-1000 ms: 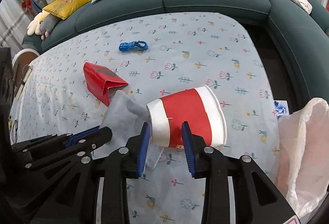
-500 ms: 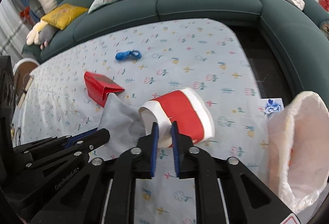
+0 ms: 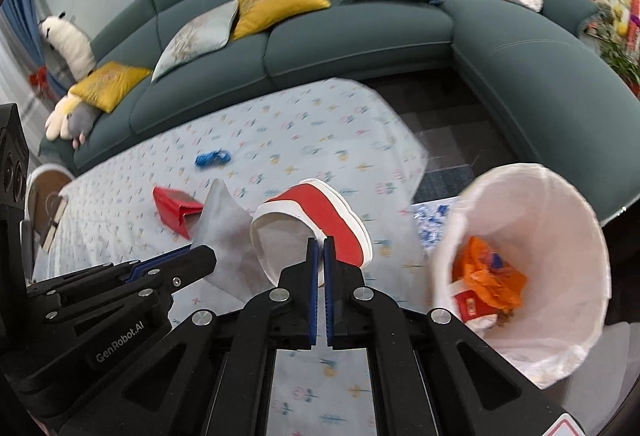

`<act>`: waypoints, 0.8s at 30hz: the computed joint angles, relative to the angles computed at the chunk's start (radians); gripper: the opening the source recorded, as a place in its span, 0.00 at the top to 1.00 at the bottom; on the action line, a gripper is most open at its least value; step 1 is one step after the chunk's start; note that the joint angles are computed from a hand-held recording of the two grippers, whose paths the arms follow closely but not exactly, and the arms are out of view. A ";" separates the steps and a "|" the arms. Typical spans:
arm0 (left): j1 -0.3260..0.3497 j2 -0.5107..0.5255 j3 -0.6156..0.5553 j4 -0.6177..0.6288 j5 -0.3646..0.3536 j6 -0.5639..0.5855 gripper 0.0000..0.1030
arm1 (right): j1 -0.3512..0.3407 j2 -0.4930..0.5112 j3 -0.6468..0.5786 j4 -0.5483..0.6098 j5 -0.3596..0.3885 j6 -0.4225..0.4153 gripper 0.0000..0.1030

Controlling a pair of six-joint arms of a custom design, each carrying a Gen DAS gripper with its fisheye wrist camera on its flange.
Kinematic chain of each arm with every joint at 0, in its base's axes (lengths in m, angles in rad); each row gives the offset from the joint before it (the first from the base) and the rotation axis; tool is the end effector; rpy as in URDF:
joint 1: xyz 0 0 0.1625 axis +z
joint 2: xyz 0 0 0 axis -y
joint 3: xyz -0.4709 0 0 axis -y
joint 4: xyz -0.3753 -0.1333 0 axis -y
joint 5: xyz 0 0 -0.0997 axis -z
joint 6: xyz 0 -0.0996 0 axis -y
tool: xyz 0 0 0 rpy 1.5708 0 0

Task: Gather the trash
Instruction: 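Carry the cloth and cup over the bin while both tools open to drop them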

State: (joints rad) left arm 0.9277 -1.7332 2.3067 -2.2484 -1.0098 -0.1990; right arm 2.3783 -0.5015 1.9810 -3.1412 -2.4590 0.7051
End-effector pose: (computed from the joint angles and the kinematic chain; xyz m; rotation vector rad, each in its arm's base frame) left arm -0.0590 -0.3894 0.3501 0.5422 2.5815 -0.4360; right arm 0.4377 -0.3412 -0.0384 0.0714 -2.4132 0.8680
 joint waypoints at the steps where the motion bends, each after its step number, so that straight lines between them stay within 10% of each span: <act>1: -0.023 0.002 0.005 0.000 -0.002 -0.011 0.93 | 0.004 -0.016 0.022 -0.008 -0.014 0.013 0.97; 24: -0.332 0.175 0.104 -0.101 -0.095 -0.130 0.93 | 0.001 -0.273 0.425 -0.071 -0.172 0.312 0.97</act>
